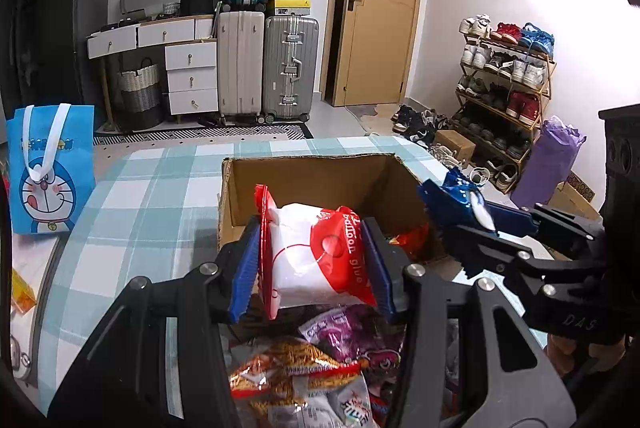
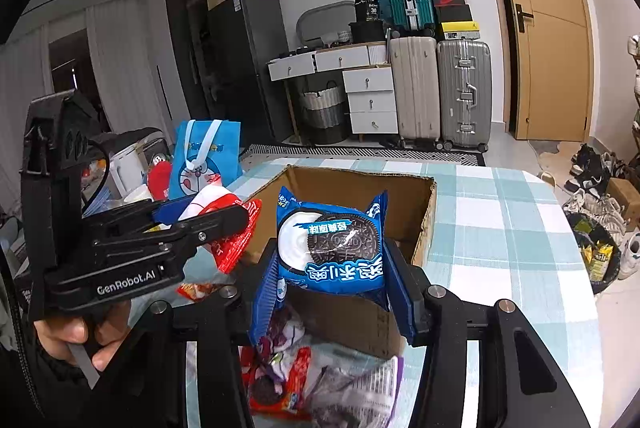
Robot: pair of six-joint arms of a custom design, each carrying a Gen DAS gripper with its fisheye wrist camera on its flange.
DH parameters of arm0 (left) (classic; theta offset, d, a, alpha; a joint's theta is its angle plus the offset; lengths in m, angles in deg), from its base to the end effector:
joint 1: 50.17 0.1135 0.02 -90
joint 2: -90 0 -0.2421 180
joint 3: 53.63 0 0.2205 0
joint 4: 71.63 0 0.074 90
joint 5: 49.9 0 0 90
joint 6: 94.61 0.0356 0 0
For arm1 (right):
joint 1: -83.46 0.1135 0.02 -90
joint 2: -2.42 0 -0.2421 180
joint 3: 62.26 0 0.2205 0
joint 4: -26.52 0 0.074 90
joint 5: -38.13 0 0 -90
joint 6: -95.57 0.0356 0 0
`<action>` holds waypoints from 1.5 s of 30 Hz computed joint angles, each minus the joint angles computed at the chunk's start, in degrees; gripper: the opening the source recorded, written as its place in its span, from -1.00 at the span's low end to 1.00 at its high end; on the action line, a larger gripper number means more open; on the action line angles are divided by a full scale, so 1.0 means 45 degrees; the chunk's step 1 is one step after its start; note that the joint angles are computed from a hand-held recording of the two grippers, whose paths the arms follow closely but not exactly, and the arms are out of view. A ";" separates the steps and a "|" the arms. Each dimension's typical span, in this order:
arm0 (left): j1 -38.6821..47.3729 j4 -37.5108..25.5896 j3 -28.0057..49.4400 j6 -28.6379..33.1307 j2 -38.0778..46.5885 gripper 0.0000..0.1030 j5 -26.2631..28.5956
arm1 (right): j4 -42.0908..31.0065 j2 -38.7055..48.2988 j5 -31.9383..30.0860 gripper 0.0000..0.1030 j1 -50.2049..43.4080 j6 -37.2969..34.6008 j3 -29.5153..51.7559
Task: Organize snacks
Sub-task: 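Carry both held snacks into the cardboard box and open both tools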
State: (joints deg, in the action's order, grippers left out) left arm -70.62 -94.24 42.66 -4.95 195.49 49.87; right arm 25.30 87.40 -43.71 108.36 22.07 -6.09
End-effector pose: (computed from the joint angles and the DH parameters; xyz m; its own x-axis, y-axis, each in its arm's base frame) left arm 0.3680 -0.1437 0.2541 -0.4967 0.1790 -0.8493 0.4765 0.8741 -0.0945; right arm 0.2621 0.1161 0.1937 -0.5220 0.0677 -0.8503 -0.1638 0.9703 0.1778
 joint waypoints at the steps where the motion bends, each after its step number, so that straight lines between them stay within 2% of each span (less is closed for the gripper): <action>1: -0.0029 -0.0040 0.0220 -0.0020 0.0204 -0.11 -0.0062 | 0.0055 0.0174 -0.0031 -0.03 -0.0059 0.0024 0.0091; 17: -0.0042 -0.1022 0.3683 -0.0068 0.3171 -0.11 -0.0233 | 0.0265 0.2159 -0.1236 -0.03 -0.1067 -0.0217 0.1444; 36: -0.0357 -0.2551 0.6966 0.0134 0.5751 -0.11 -0.0740 | -0.0112 0.3242 -0.1421 -0.03 -0.1320 -0.0182 0.2486; 42: -0.0244 -0.2697 0.6760 -0.0108 0.5608 -0.06 -0.0507 | -0.0105 0.3382 -0.1693 -0.03 -0.1446 -0.0169 0.2672; 45: -0.0065 -0.2658 0.6349 -0.0257 0.5207 0.06 -0.0323 | 0.0180 0.2937 -0.1704 0.10 -0.1399 -0.0313 0.2163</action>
